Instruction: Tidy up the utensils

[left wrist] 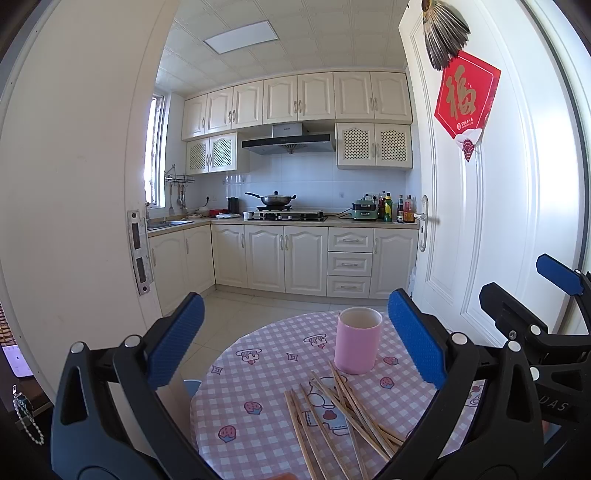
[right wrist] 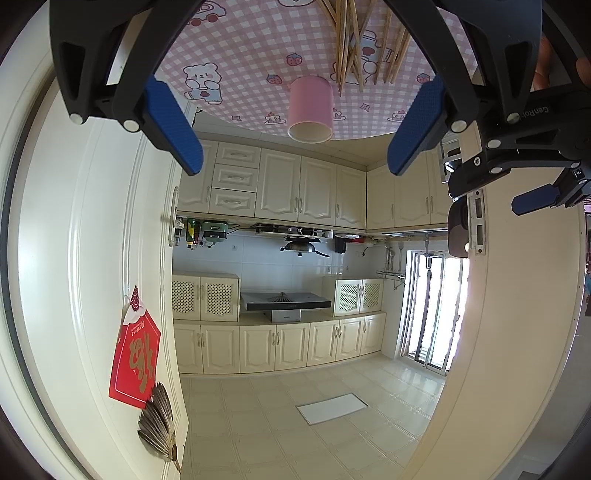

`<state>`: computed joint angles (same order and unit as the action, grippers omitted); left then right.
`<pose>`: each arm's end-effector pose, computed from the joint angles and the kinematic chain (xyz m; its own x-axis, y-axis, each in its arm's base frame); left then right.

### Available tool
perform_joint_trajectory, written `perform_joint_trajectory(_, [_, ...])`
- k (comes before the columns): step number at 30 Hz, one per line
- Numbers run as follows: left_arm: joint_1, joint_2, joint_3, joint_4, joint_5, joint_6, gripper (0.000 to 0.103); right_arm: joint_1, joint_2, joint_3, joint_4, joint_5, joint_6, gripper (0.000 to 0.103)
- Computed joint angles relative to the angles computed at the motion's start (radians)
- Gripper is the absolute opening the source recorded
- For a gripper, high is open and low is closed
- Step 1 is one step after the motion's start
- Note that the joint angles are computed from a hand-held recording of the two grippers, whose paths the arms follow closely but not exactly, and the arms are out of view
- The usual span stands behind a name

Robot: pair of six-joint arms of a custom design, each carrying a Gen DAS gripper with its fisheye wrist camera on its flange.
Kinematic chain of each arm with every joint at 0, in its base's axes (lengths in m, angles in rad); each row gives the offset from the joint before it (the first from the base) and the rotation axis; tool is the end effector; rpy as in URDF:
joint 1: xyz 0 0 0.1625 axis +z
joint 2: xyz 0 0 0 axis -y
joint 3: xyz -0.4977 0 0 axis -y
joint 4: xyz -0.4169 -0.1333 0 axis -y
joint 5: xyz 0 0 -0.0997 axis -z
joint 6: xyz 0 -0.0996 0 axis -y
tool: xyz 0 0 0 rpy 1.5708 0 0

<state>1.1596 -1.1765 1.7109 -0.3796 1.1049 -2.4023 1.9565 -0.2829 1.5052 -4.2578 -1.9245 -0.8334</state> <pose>-0.0856 -0.6418 0.2974 -0.6947 0.0585 -0.7169 0.7169 0.1380 -0.6834 0.3638 -0.6334 -0.0012 -0.6420 -0.0954 0.7607 -0.7661 0.0409 -0.6414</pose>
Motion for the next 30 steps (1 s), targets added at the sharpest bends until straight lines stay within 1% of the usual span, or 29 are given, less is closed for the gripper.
perform_joint_trajectory(21, [0.007, 0.007, -0.013, 0.014, -0.004, -0.001, 0.097, 0.000, 0.001, -0.003, 0.018, -0.005, 0.015, 0.096])
perform_joint_trajectory(25, [0.010, 0.019, -0.028, 0.034, -0.011, -0.008, 0.097, -0.006, -0.005, 0.000, 0.047, -0.004, 0.037, 0.096])
perform_joint_trajectory(30, [0.017, 0.044, -0.058, 0.071, -0.037, -0.013, 0.097, -0.015, -0.010, -0.003, 0.110, -0.018, 0.071, 0.096])
